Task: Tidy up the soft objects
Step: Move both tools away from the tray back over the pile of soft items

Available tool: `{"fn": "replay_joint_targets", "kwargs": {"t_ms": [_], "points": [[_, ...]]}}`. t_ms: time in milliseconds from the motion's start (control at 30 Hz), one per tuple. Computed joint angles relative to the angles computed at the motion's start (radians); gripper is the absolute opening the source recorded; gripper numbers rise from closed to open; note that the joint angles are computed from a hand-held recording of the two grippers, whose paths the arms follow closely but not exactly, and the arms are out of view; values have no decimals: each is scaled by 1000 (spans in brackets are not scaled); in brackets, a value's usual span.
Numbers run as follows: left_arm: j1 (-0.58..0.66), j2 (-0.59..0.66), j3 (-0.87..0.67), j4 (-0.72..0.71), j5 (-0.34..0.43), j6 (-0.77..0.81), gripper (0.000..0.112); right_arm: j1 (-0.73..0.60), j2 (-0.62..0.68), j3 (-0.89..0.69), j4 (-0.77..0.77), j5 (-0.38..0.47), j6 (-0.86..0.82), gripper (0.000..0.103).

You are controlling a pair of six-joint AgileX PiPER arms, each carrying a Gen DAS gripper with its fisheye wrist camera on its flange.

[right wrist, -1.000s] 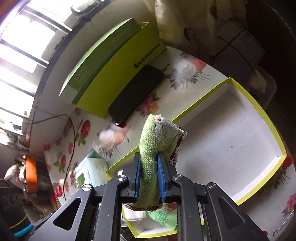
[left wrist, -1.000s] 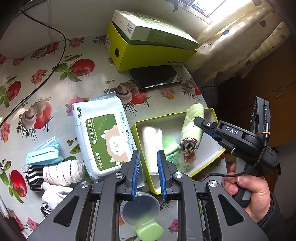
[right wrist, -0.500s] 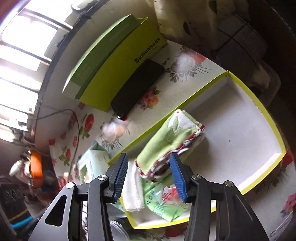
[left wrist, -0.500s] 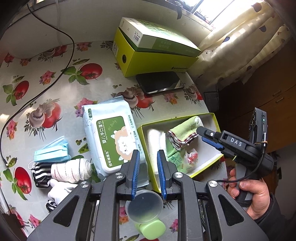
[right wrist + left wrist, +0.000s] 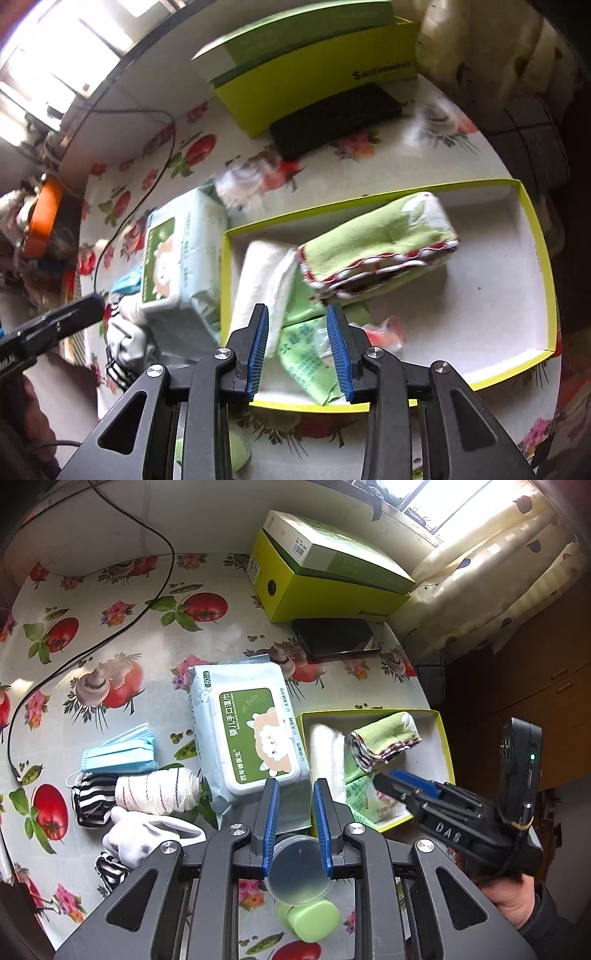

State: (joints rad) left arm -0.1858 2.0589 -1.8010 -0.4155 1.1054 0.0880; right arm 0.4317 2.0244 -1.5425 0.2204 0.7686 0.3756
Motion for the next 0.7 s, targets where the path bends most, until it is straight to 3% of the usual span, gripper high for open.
{"fn": "replay_joint_targets", "kwargs": {"t_ms": [167,300,533,700], "points": [[12,-39,60,1,-17,12,20,55,102,-59,43,111,-86,32],[28,-72,115,6,-35,21,20,70,105,-32,32,150,-99,32],[43,-124,197,36,-67,27,20,81,7,18,8,138,-94,33],[52,-160,257,57,-93,32,20,105,-51,-4,-41,138,-67,41]]}}
